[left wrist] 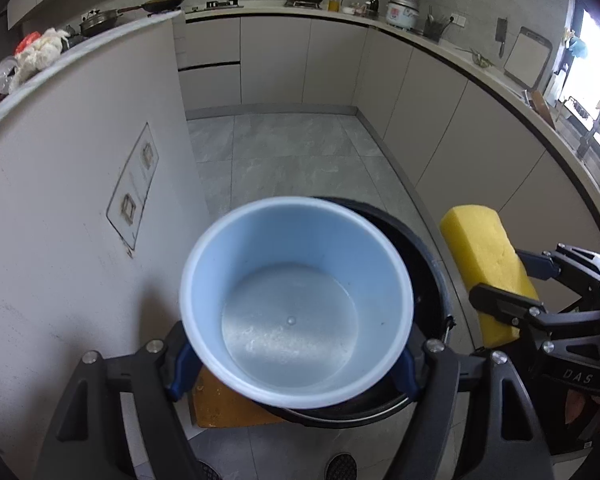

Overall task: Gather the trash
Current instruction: 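Carry sponge and bowl over the black bin and open both tools to drop them, then move both tools back from the bin toward the island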

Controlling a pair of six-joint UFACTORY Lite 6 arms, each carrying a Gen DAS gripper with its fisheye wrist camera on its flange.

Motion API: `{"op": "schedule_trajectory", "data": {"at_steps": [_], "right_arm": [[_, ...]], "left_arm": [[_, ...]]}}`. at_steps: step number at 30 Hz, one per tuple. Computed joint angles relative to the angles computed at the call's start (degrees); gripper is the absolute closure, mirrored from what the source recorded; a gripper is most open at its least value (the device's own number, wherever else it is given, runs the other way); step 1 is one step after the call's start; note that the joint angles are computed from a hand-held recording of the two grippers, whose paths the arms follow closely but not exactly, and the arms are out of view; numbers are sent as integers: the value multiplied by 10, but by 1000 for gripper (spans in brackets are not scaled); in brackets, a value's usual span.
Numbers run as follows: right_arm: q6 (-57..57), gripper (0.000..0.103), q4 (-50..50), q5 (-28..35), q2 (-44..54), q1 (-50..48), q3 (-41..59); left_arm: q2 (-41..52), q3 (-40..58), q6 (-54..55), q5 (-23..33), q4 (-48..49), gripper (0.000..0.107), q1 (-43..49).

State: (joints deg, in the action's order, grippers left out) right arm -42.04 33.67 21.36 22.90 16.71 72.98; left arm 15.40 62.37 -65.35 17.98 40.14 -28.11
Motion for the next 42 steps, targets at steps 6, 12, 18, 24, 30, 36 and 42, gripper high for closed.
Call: {"op": "schedule_trajectory", "data": {"at_steps": [6, 12, 18, 24, 30, 36, 42], "right_arm": [[-49, 47, 27, 6, 61, -3, 40], [-46, 32, -5, 34, 135, 3, 116], [-13, 25, -54, 22, 173, 1, 158], [-51, 25, -20, 28, 168, -19, 158], [-60, 25, -7, 26, 134, -42, 126], [-34, 25, -21, 31, 94, -59, 108], [-3, 25, -47, 48, 50, -65, 94]], "left_arm": [[34, 4, -35, -8, 15, 30, -2], [81, 48, 51, -10, -79, 27, 11], [68, 44, -27, 4, -11, 18, 6], [76, 58, -24, 19, -12, 18, 2], [75, 82, -18, 46, -13, 18, -9], [68, 103, 3, 68, -26, 18, -18], [46, 114, 17, 87, -34, 18, -24]]}}
